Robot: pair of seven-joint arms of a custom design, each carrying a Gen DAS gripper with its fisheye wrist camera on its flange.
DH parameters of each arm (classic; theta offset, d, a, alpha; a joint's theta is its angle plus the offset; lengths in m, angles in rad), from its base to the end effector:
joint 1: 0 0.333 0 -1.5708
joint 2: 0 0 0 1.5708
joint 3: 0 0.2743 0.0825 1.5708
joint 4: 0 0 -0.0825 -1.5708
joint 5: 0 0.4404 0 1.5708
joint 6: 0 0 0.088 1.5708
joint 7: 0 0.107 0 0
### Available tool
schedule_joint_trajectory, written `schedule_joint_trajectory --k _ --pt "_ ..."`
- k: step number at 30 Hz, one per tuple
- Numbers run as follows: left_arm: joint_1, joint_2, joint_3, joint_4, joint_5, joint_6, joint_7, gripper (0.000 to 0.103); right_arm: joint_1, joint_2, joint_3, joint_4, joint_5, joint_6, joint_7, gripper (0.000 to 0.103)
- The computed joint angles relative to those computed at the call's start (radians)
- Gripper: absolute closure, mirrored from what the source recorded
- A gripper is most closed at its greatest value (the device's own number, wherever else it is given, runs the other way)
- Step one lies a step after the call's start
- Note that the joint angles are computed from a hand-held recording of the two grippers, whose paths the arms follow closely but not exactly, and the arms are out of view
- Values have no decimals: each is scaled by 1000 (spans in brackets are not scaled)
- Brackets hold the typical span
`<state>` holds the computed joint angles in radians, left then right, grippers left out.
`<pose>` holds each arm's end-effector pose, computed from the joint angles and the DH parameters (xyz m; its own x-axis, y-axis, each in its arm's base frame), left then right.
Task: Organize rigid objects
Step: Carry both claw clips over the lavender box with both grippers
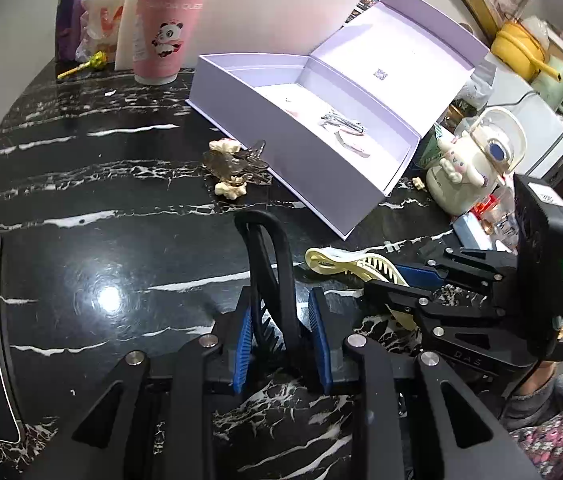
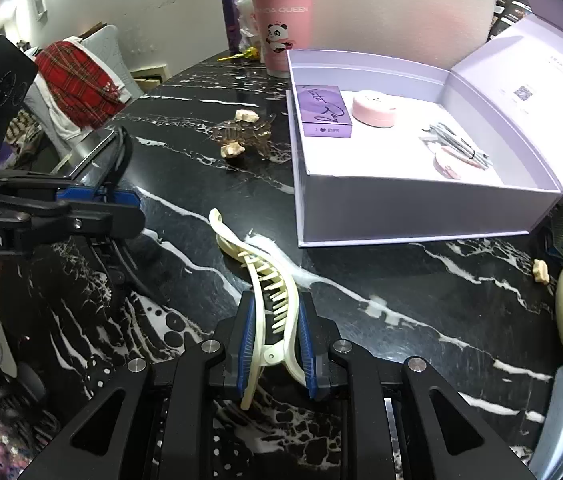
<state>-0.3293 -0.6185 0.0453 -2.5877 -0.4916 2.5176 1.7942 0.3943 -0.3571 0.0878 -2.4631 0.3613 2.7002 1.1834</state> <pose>0.4586 -0.1301 0.4627 -0.2716 -0.8953 0.3531 -0.8564 0.0575 -0.5131 0.4788 0.2369 0.4236 0.5735 -0.8171 -0.0589 -0.6838 -0.4379 -0.5837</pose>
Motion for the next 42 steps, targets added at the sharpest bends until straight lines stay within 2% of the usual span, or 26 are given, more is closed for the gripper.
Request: schedule_joint_trajectory --k 4,10,17,19,30,42 --pt "12 4 -35 10 55 -1 -24 77 3 -19 -5 -15 10 6 -5 83" --pt "0 14 -32 35 72 -22 -26 80 2 -64 -17 -45 33 18 4 83" --pt "4 16 -61 52 139 -13 -18 82 -11 -107 -22 -71 36 15 27 83" --pt "-9 22 -48 67 132 -27 -3 82 -11 -120 -26 -79 38 13 30 83" --pt "-12 43 -59 134 152 -8 21 82 -24 -191 -32 -113 35 19 69 83" --pt "-40 86 -50 209 87 -14 86 82 -68 -218 -21 -101 -19 26 126 83"
